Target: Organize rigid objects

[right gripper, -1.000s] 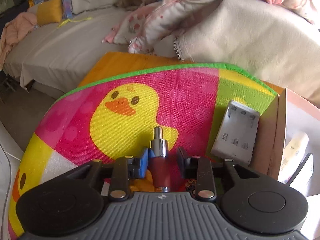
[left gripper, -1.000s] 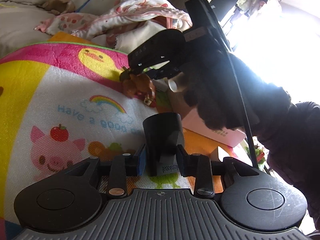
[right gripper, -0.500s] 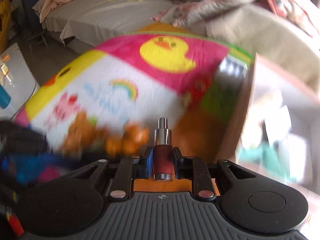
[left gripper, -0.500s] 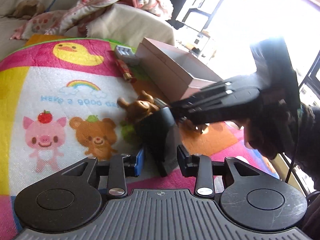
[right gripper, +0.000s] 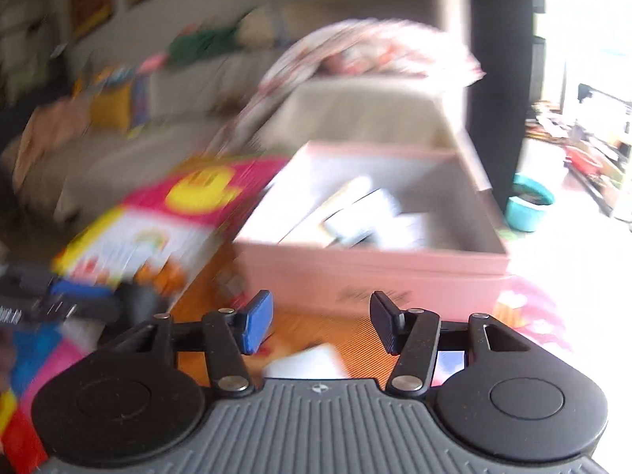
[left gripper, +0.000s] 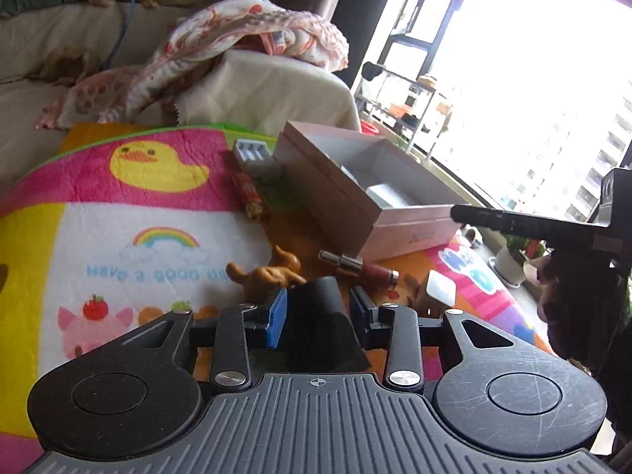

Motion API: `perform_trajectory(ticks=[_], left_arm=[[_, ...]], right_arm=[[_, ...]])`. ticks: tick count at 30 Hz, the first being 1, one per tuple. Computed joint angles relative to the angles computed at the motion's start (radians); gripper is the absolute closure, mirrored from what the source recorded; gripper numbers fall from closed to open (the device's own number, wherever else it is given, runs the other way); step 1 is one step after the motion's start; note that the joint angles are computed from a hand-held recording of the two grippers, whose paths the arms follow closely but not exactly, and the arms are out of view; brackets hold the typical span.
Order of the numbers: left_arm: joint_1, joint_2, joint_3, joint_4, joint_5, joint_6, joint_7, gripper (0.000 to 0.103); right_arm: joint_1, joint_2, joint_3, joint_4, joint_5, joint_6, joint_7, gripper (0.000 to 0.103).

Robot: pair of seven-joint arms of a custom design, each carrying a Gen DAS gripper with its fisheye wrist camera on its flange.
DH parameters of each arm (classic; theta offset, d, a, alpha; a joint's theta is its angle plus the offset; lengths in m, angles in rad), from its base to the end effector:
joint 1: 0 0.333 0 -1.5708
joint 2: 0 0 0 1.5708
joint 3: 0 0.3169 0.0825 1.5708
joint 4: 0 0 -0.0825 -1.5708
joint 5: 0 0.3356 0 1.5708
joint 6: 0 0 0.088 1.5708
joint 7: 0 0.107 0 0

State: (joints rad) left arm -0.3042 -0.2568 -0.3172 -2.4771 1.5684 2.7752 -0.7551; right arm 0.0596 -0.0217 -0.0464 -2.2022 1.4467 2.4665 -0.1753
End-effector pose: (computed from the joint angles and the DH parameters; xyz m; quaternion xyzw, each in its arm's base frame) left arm 0.3160 -0.2852 0.4348 -0.7043 0.5254 -0.4119 0.2413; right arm 0.5117 0.0048 0.4479 -0.7810 0.3807 -0.1454 0.4732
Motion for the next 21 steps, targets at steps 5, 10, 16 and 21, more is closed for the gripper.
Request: perform_trajectory(ticks=[5,10,16,21], left_arm=[[0.022,-0.013,0.018,-0.004,-0.069,-0.021,0.054,0.065],[0.046,-0.027,0.019,-0.008,-0.040,-0.017,0.020,0.065],[0.060,0.006,0.029,-0.002,-0.017,0.017,0.003,0.065],[0.061,0.037,0.041,0.018,0.029,0.043,-0.029,0.065]], right_arm=[[-0.008,0.188,0.014,0.199,0.183,0.147,0.124,0.029],[-0.048,0.265,0.058,0.250,0.022,0.050,0.387,0.026],[-0.028,0.220,0.080,0.194,0.032,0.037,0.329,0.022],[-0.024,0.216,0.077,0.205,0.015,0.024,0.309,0.022]])
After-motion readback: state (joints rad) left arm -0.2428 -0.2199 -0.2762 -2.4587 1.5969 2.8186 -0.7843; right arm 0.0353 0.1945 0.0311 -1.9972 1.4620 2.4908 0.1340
